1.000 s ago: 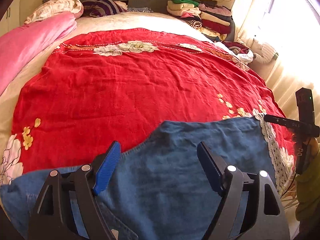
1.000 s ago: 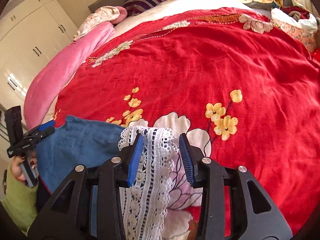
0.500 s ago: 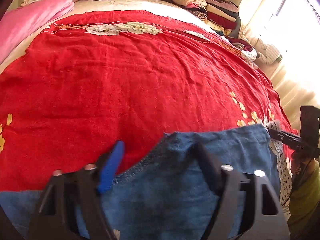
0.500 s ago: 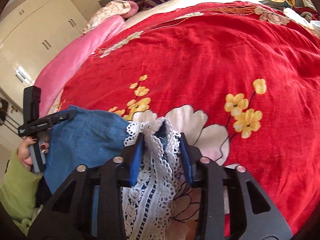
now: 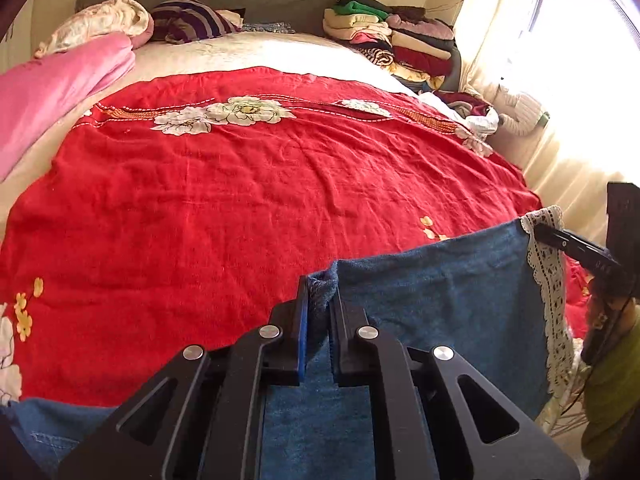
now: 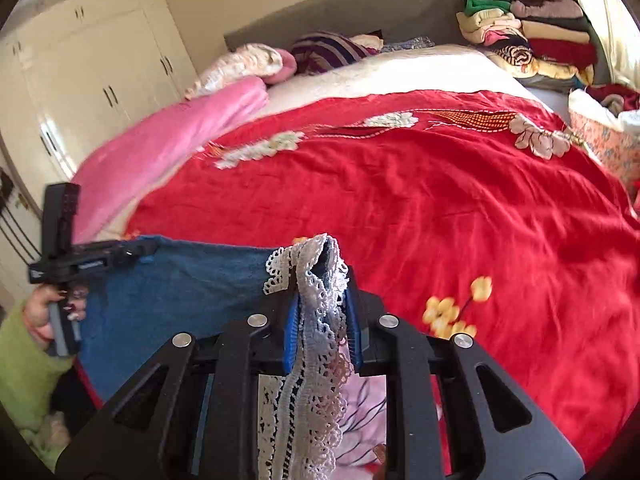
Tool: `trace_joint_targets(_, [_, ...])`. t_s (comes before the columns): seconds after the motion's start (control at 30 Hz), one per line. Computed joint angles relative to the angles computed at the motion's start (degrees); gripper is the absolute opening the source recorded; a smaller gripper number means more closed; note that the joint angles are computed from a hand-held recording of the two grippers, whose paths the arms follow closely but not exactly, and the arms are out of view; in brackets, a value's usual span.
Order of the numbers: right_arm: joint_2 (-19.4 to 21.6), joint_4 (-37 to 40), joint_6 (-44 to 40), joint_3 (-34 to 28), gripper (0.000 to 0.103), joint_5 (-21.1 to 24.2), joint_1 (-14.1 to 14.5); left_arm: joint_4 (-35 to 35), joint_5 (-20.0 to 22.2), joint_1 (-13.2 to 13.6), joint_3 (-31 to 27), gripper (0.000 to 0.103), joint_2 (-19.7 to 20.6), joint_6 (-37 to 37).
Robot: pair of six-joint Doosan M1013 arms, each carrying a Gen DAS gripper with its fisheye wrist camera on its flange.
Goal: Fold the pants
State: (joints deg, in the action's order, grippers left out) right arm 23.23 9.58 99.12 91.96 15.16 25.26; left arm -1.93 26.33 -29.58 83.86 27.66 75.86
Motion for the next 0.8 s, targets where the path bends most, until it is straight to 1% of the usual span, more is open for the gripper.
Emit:
trace_joint_targets(0.07, [1.4, -6.0, 4.5, -1.9, 0.013, 3.2, 0.2, -0.1, 0.6, 0.2, -0.5, 0.007, 0.7, -1.4])
trace_joint_targets(0.13, [3.1, -8.4, 6.6, -3.6, 0.014, 6.9, 0.3, 0.2, 0.9, 0.4, -0.6, 0.008, 1.3, -2.3])
trace_joint_targets(0.2, [3.8, -8.7, 7.1, -3.8, 0.016, 7.5, 0.2, 1.6, 1.4, 0.3, -0.7, 0.008, 2.0, -3.1])
trace_joint_targets(0.23, [4.1, -10.1, 8.9, -3.9, 0.019, 7.8, 0.2, 1.9, 1.6, 0.2, -0.7, 0.009, 2.2, -3.3])
trace_joint_targets(0.3, [4.3, -11.1, 10.9, -3.6, 0.020, 7.6, 0.2, 2.4, 1.4, 0.3, -0.5, 0.013, 2.5, -4.0])
trace_joint_targets(0.4, [4.3, -15.8, 15.4, -3.9, 0.026, 8.4, 0.7, -0.8, 0.1, 0.8, 0.2, 0.015, 2.4, -2.5])
trace_joint_targets(0.43, [4.3, -19.1, 17.8, -4.0, 0.029, 9.0, 1.1, -0.5, -0.1, 0.8, 0.3, 0.017, 2.2, -2.8])
trace_joint_targets(0.47, [4.2, -19.7, 18.3, -4.1, 0.031, 9.2, 1.2, 0.9, -0.2, 0.6, 0.4, 0.022, 2.1, -3.9])
trace_joint_targets(0.5, [4.1, -19.4, 18.3, -3.9, 0.033, 9.0, 1.1, 2.3, -0.2, 0.5, 0.6, 0.024, 1.9, -5.0])
trace_joint_targets(0.53, [3.8, -19.3, 19.0, -3.6, 0.038, 8.6, 1.0, 2.5, -0.2, 0.4, 0.7, 0.030, 1.7, -5.1])
trace_joint_targets(0.57, [3.4, -18.9, 19.4, -3.2, 0.040, 8.2, 0.9, 2.2, -0.2, 0.4, 0.9, 0.037, 1.5, -4.8])
trace_joint_targets(0.63, [2.8, -17.0, 18.7, -2.4, 0.042, 7.2, 0.7, 1.9, -0.2, 0.2, 1.3, 0.041, 0.9, -4.4])
trace_joint_targets(0.67, [2.3, -16.2, 18.6, -1.9, 0.045, 6.5, 0.6, 2.2, -0.4, 0.1, 1.5, 0.042, 0.7, -4.5])
trace_joint_targets(0.73, [1.5, -16.0, 19.3, -0.9, 0.049, 5.5, 0.7, 2.8, -0.8, -0.1, 2.0, 0.047, 0.3, -4.7])
trace_joint_targets(0.8, [0.6, -16.1, 20.0, 0.0, 0.050, 4.6, 0.8, 3.3, -1.3, -0.4, 2.6, 0.049, -0.3, -4.8])
